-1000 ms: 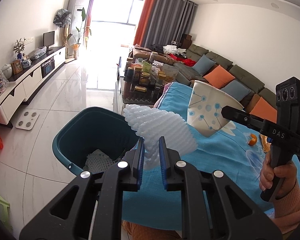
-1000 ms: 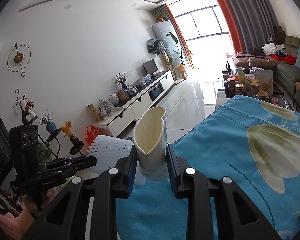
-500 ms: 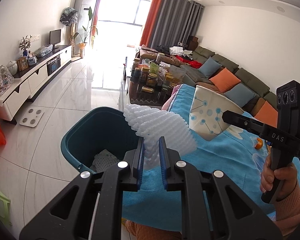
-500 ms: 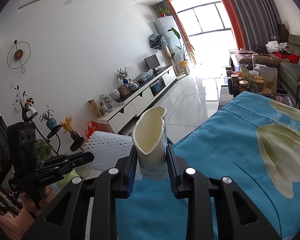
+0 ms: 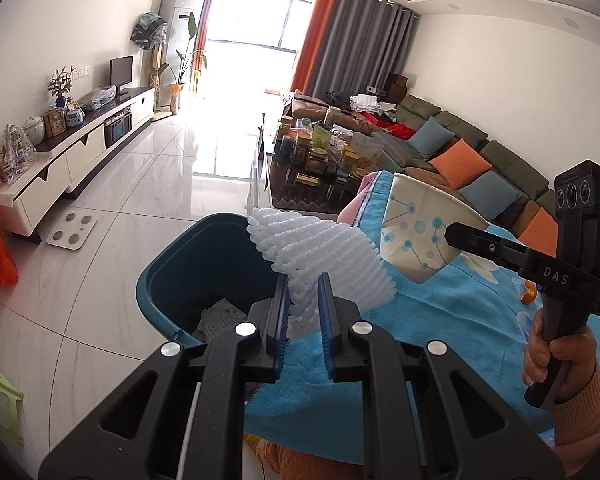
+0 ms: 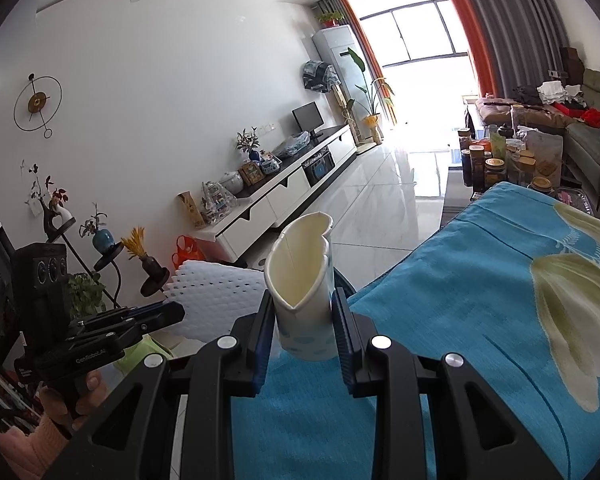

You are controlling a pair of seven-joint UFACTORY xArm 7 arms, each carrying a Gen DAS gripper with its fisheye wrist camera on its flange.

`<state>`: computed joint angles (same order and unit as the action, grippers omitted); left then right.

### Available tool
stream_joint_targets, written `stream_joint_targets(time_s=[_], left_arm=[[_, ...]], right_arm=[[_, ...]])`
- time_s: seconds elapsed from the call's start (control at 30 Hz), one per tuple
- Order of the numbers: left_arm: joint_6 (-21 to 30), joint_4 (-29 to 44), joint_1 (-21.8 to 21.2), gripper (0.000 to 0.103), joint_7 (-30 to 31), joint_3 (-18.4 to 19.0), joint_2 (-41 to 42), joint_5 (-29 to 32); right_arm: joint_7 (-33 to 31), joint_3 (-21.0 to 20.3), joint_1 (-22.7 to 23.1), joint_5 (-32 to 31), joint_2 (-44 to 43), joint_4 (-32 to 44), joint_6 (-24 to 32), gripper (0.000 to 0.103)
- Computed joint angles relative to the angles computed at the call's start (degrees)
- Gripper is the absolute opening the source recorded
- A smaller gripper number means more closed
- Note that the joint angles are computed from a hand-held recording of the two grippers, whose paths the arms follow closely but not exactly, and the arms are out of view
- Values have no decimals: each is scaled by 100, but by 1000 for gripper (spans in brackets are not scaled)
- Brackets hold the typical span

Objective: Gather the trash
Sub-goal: 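Lower the foam net and paper cup over the teal bin opening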

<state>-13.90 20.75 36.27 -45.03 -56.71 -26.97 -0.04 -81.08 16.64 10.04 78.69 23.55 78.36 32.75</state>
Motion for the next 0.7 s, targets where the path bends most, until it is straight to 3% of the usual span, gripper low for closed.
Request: stream_joint_targets(time_s=[0.4,0.6,0.7], left_arm=[[111,51,335,15,-373,-376,-157,72],[127,40,393,15,-551,-316,-165,231],[169,75,503,15,-673,-456,-211,233]], right_arm=[[249,111,75,-379,266,323,-113,27],[323,201,64,-519,358,410,-189,27],[402,237,84,-628,429,485,-230,27]])
